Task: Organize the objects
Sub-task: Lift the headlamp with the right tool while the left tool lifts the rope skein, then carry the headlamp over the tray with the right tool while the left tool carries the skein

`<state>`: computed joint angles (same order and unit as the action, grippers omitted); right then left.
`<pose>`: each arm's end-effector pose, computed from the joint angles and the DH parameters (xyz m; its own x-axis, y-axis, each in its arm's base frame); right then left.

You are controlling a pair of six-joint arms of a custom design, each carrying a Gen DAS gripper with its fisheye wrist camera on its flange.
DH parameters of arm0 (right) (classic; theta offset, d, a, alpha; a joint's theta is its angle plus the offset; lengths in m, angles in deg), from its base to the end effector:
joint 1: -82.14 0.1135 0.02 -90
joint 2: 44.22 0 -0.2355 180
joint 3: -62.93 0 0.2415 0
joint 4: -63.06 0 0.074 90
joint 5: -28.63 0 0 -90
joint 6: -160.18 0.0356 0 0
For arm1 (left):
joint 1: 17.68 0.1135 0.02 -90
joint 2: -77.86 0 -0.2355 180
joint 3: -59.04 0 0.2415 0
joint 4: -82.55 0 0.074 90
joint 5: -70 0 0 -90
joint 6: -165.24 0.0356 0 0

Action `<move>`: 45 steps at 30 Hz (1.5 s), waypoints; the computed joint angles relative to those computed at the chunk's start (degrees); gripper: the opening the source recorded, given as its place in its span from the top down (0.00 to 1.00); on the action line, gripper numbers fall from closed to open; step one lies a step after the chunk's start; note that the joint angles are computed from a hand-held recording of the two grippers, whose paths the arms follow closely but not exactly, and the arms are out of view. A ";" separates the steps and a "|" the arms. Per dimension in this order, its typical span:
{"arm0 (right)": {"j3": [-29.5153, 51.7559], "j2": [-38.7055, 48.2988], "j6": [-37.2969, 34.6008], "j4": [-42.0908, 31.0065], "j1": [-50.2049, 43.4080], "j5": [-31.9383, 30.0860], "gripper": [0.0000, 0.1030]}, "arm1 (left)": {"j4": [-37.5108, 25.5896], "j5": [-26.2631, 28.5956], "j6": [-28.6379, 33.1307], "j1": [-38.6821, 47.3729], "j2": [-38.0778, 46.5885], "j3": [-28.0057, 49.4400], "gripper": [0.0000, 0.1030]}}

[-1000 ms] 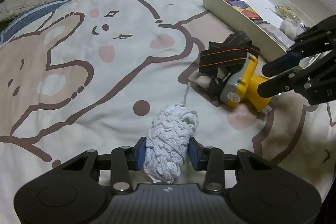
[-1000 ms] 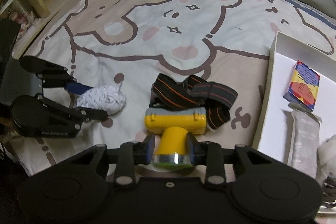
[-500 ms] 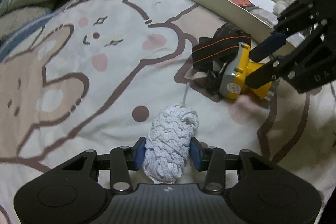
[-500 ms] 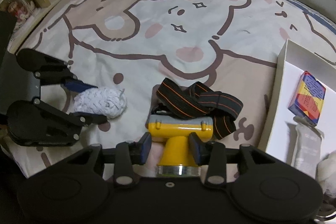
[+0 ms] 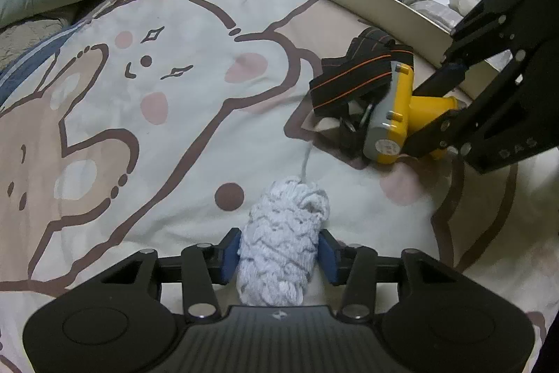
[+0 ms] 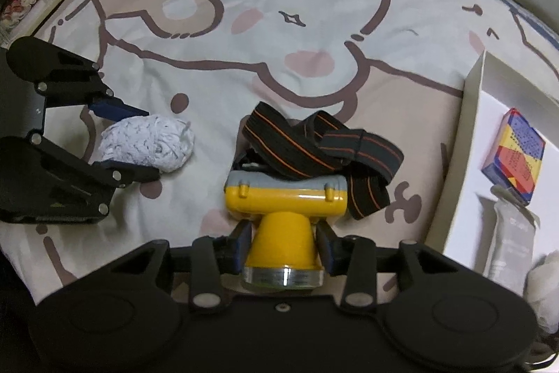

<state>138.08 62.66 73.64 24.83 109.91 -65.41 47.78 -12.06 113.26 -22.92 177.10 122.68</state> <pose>0.2920 0.1566 0.1090 -0.8591 -0.3843 -0.3381 -0.4351 0.8962 0.0867 0.2892 -0.0315 0.1025 -0.6547 0.6726 -0.3448 0.6854 0.7207 0.1044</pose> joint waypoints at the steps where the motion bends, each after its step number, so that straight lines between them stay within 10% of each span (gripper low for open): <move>1: 0.46 0.83 0.15 -0.03 -0.28 -0.25 0.58 | 0.27 -0.25 -0.34 -0.34 0.59 0.27 0.51; 45: -11.86 -19.73 0.59 20.48 -6.04 5.15 0.59 | 13.70 0.99 -33.37 -1.07 -14.52 -0.62 0.57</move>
<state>126.22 42.93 74.23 45.31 103.87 -60.26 61.48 -11.08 79.89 -23.99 162.58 122.06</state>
